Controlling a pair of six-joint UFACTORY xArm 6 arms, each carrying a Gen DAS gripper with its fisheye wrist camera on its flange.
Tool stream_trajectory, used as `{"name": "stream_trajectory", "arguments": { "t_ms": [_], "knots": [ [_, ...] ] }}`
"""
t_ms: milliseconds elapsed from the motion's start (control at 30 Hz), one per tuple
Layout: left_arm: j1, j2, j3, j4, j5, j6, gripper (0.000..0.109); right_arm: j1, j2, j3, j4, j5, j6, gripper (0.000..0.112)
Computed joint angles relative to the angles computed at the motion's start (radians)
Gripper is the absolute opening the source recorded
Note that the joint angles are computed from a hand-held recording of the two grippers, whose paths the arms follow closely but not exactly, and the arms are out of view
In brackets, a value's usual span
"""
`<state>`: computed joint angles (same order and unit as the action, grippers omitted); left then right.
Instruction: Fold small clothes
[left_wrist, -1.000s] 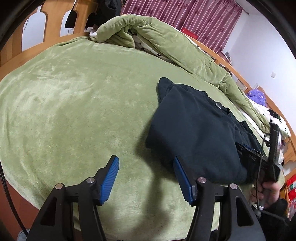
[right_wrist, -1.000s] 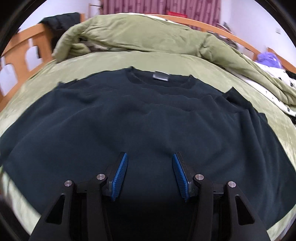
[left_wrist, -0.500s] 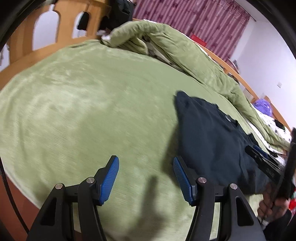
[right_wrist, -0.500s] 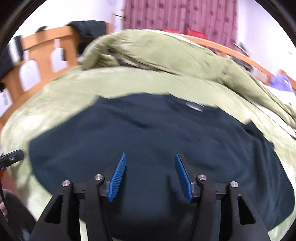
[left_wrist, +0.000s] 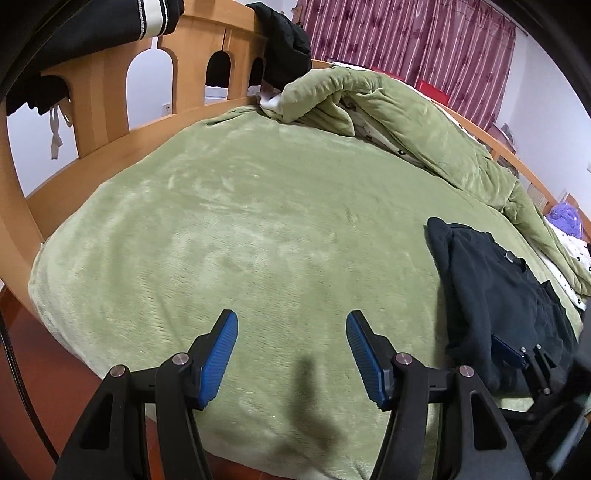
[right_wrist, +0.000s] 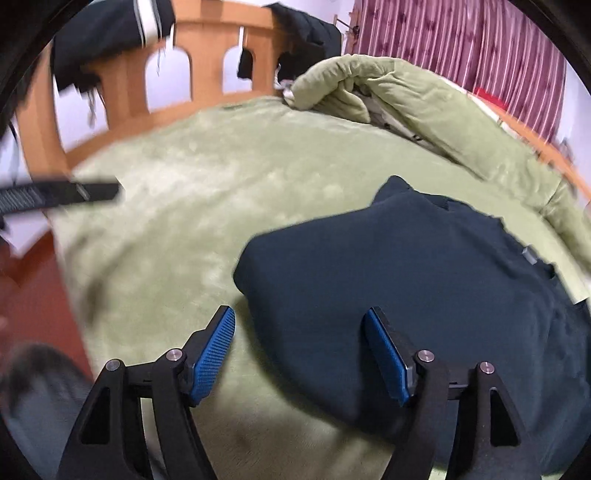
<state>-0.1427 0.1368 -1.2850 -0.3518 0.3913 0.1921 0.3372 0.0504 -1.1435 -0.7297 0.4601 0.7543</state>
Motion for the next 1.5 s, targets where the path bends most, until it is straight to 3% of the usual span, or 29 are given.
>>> {"name": "stream_trajectory", "arguments": {
  "t_ms": [100, 233, 267, 300, 367, 400, 567, 833, 1000, 1167, 1300, 1433, 1500],
  "knots": [
    [0.0, -0.002, 0.002, -0.004, 0.004, 0.007, 0.059, 0.028, 0.047, -0.045, -0.196, 0.117, 0.136, 0.072],
    [-0.006, -0.005, 0.005, 0.011, -0.001, 0.001, 0.059, 0.016, 0.087, -0.088, -0.221, 0.148, 0.147, 0.072],
    [-0.008, -0.006, 0.006, 0.012, 0.0, 0.001, 0.059, 0.013, 0.096, -0.102, -0.204, 0.153, 0.138, 0.063],
    [-0.01, -0.007, 0.006, 0.022, 0.001, -0.008, 0.059, 0.008, 0.1, -0.11, -0.182, 0.156, 0.128, 0.047],
    [-0.011, -0.007, 0.005, 0.026, 0.003, -0.013, 0.059, -0.005, 0.103, -0.122, -0.141, 0.154, 0.104, 0.028],
    [-0.011, -0.008, 0.006, 0.031, 0.003, -0.018, 0.059, -0.018, 0.089, -0.112, -0.115, 0.133, 0.092, 0.025],
    [-0.031, -0.002, -0.014, 0.048, 0.029, -0.049, 0.059, -0.088, 0.007, -0.047, 0.114, -0.024, -0.032, 0.02],
    [-0.123, 0.023, -0.087, 0.09, 0.064, -0.11, 0.059, -0.213, -0.183, 0.047, 0.317, -0.129, -0.113, 0.02],
    [-0.199, 0.066, -0.177, 0.099, 0.109, -0.139, 0.059, -0.351, -0.348, 0.156, 0.412, -0.183, -0.162, 0.019],
    [-0.288, 0.136, -0.294, 0.106, 0.151, -0.159, 0.059, -0.568, -0.544, 0.323, 0.675, -0.22, -0.348, 0.019],
    [-0.361, 0.202, -0.387, 0.116, 0.189, -0.166, 0.059, -0.757, -0.645, 0.444, 0.837, -0.199, -0.479, 0.019],
    [-0.419, 0.254, -0.454, 0.129, 0.218, -0.175, 0.059, -0.913, -0.63, 0.507, 0.955, -0.101, -0.619, 0.022],
    [-0.448, 0.28, -0.489, 0.136, 0.234, -0.177, 0.059, -0.96, -0.611, 0.521, 1.136, -0.053, -0.768, 0.03]
  ]
}}
